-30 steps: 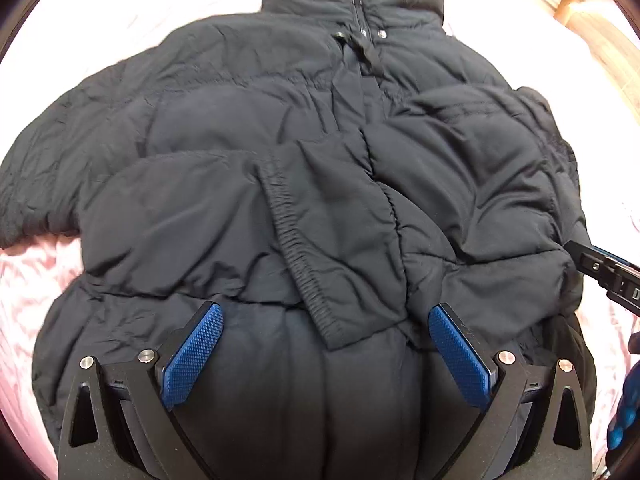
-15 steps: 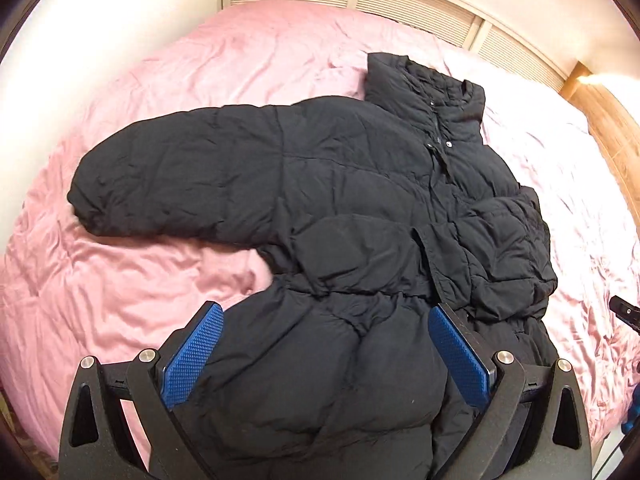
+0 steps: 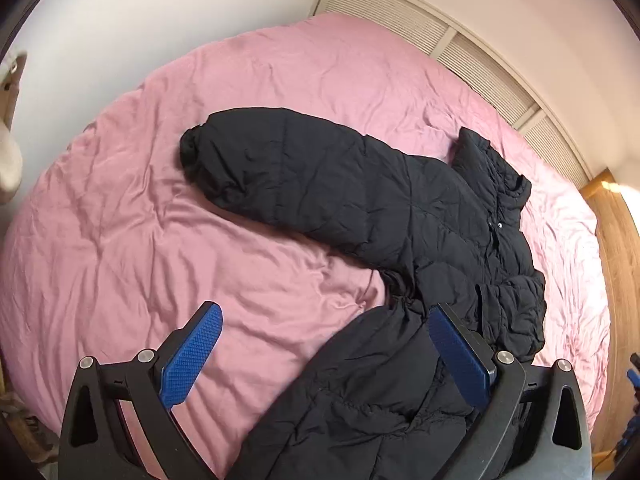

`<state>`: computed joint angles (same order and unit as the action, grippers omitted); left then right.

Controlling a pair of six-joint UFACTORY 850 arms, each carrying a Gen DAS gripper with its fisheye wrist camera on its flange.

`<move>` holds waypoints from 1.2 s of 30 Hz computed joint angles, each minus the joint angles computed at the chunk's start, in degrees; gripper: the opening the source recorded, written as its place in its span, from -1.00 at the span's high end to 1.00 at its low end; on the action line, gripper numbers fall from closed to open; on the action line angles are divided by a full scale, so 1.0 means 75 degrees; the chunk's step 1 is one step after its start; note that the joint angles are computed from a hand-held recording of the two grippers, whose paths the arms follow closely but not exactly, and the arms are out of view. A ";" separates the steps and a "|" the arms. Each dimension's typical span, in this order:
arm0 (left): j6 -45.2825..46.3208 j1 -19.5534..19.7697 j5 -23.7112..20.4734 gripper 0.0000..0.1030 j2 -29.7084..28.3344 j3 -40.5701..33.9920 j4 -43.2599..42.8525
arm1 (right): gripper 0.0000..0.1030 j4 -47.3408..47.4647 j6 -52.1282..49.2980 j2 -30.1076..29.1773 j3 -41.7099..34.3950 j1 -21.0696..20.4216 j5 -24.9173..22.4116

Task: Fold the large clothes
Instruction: 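Grasp the other sleeve cuff with the left tool and lift it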

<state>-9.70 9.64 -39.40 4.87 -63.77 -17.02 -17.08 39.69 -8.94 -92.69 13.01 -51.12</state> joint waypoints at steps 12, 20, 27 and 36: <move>0.2019 0.1823 0.0388 -0.96 -0.1900 -0.0738 -0.3254 | -0.21 -0.1269 0.2036 0.1137 0.0978 0.0200 -0.1545; 0.2682 0.2109 0.0570 -0.92 -0.3130 -0.1023 -0.4775 | -0.21 -0.1694 0.2349 0.1199 0.0819 0.0389 -0.2552; 0.2928 0.2191 0.0597 -0.91 -0.3645 -0.1073 -0.5729 | -0.21 -0.1611 0.2245 0.0904 0.0490 0.0615 -0.2742; 0.4060 0.2375 0.0327 -0.36 -0.3899 -0.1070 -0.7800 | -0.21 -0.1714 0.1974 0.0662 0.0030 0.0723 -0.2929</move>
<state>20.75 27.45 -36.94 -24.37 -71.79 -75.52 -29.94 54.49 -3.97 -92.47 18.44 -73.09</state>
